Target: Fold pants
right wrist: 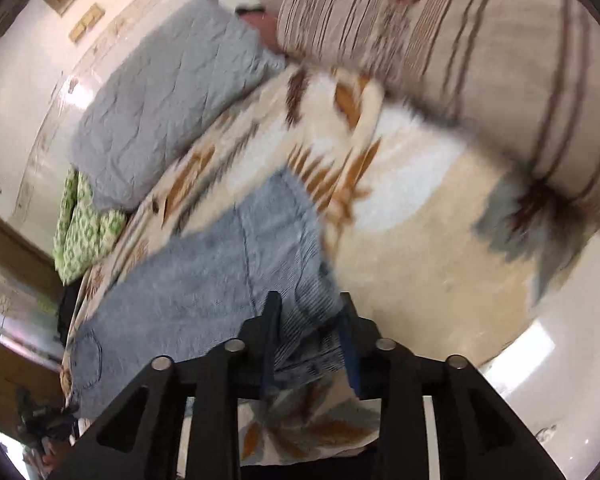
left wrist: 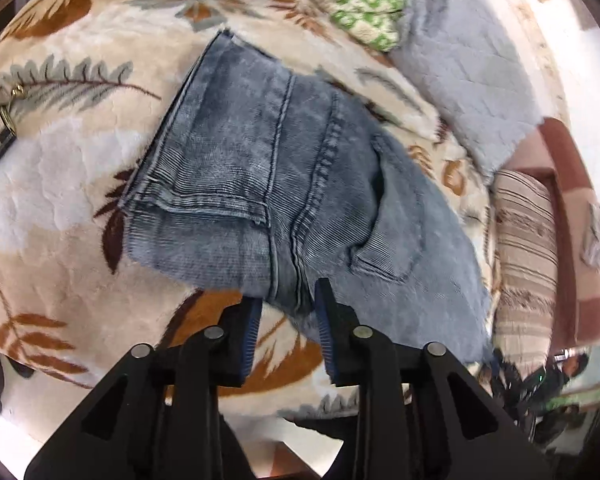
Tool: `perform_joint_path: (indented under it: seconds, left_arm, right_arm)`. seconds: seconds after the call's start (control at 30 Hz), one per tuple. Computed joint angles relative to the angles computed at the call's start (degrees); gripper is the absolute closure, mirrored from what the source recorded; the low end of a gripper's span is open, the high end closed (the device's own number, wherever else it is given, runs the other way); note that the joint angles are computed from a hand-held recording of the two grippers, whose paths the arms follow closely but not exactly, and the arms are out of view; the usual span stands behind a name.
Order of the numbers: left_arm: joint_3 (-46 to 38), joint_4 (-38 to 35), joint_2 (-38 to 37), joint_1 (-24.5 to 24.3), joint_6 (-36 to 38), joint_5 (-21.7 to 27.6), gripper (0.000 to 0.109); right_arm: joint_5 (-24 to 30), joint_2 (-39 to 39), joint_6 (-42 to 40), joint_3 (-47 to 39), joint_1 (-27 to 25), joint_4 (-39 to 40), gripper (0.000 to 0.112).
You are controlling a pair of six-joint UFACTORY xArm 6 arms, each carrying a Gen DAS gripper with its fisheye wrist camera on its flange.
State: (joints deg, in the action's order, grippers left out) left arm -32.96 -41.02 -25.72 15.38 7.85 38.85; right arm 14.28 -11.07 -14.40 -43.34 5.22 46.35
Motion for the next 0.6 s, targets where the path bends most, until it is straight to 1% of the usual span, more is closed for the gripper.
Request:
perform_joint_path:
  seconds: [0.07,0.13,0.2,0.23,0.27,0.33,0.43,0.53,0.6]
  left_arm:
    - [0.41,-1.96,-2.24,2.37,3.38,1.95,0.076]
    - [-0.14,-1.14,-3.04,4.09,3.57,1.56,0.071]
    - [-1.60,-0.61,-2.53,6.01,2.98,0.52,0.062]
    - [-2.90,-1.11,-1.32,6.99,3.02,-0.22,0.059]
    - [-4.44,-1.65,0.42,7.60,3.35,-0.38,0.054]
    - [-8.31,-1.28,5.22,8.48,2.92,-0.16,0.052]
    - [-14.56,-0.07,13.28,9.32,1.61,1.88,0.052]
    - [-19.22,-1.40,19.03,9.85,1.52,4.17,0.052]
    - [-20.93,-3.62,21.03,10.65,3.47,5.75,0.051]
  right_arm:
    - [-1.44,-2.19,1.95,0.29,-0.37,-2.79,0.081]
    - [-0.89,-2.13,1.25,-1.52,0.41,-4.36,0.081]
    - [1.59,-0.11,-2.58,-5.52,2.59,-2.91,0.077]
    - [2.97,1.24,-4.01,-7.58,3.74,-2.23,0.072]
    - [4.46,3.20,-5.28,-10.16,5.42,-1.84,0.068]
    - [8.15,8.24,-7.97,-16.34,9.03,-0.73,0.068]
    - [13.63,18.13,-8.89,-27.86,14.46,-1.91,0.068]
    - [19.25,28.46,-7.21,-40.74,18.86,-5.63,0.068]
    - [23.12,35.78,-4.91,-50.52,20.73,-8.75,0.065]
